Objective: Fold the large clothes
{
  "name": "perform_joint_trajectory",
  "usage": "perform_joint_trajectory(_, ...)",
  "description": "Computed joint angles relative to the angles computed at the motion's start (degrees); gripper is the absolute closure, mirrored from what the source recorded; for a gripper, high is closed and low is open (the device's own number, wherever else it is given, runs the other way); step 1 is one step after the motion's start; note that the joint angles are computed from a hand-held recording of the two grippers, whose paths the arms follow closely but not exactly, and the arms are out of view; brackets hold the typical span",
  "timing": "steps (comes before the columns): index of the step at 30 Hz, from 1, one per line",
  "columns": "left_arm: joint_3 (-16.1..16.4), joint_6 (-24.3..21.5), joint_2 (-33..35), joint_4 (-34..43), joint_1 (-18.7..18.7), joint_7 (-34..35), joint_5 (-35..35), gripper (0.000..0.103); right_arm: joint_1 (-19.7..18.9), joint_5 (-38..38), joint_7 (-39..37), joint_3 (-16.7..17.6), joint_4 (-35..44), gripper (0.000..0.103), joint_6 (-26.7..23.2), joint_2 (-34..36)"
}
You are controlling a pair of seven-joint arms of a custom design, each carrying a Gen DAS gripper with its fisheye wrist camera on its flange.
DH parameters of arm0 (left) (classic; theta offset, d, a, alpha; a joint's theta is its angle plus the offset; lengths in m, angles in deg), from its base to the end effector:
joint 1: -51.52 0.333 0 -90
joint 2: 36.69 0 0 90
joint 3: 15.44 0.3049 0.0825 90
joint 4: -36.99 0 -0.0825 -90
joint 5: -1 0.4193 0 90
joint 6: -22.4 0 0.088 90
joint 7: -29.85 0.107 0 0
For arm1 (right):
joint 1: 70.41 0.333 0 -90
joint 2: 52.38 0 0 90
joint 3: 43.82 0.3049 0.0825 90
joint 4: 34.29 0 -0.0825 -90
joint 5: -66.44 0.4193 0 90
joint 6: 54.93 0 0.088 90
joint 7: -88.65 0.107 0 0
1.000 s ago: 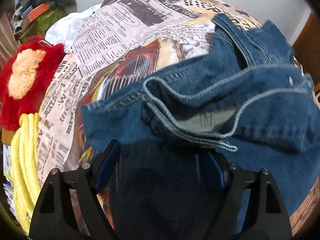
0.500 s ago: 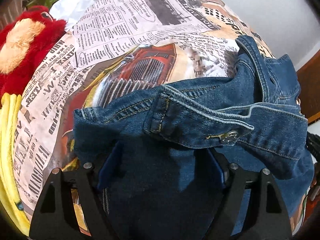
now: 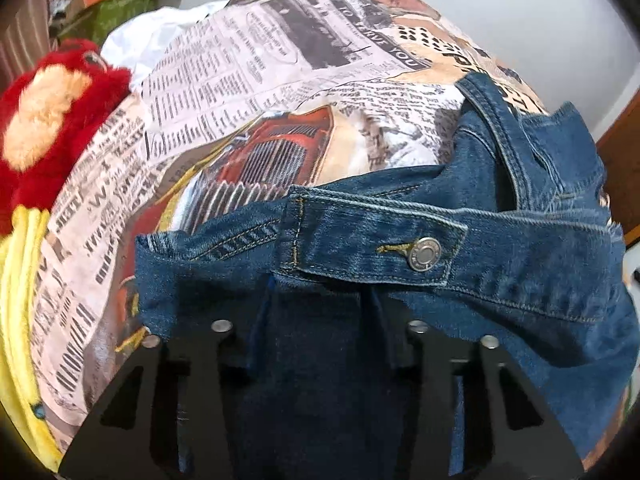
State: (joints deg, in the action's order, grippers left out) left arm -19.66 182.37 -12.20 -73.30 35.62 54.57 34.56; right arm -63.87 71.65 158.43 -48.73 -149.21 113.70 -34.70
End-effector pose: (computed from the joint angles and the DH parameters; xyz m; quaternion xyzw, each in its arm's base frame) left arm 0.6281 -0.2543 0.2762 -0.7762 0.5763 -0.2066 0.1506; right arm 0.6694 0.0160 0.3413 -0.7681 0.5602 -0.2455 0.1895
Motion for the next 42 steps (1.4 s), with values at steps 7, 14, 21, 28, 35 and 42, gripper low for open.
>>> perform_joint_trajectory(7, 2.28, 6.43, -3.36, -5.19, 0.19, -3.97, 1.86, 0.086, -7.51, 22.28, -15.26, 10.86, 7.21, 0.015, -10.27, 3.28)
perform_joint_trajectory(14, 9.41, 11.45, -10.28, -9.54, -4.82, -21.01, 20.00, 0.088, -5.17, 24.03, -8.65, 8.63, 16.44, 0.047, -16.28, 11.26)
perform_joint_trajectory(21, 5.48, 7.19, -16.32, -10.73, -1.97, -23.81, 25.90, 0.089, -3.71, 23.37, -6.40, 7.79, 13.40, 0.078, -13.76, 8.06)
perform_joint_trajectory(28, 0.52, 5.11, -21.01, -11.24, 1.30, -27.17, 33.42, 0.099, -5.41, 28.28, -18.09, 10.49, 8.70, 0.084, -9.44, -0.42)
perform_joint_trajectory(35, -3.10, -1.20, -18.20, -7.59, 4.45, -30.84, 38.36, 0.099, -3.24, 31.53, -21.22, 9.50, 11.17, 0.084, -4.76, -0.47)
perform_joint_trajectory(42, -1.63, -4.70, -7.24, -1.75, 5.22, -21.93, 24.99, 0.103, 3.11, 13.59, -1.03, 1.09, 20.52, 0.083, -8.24, 12.71)
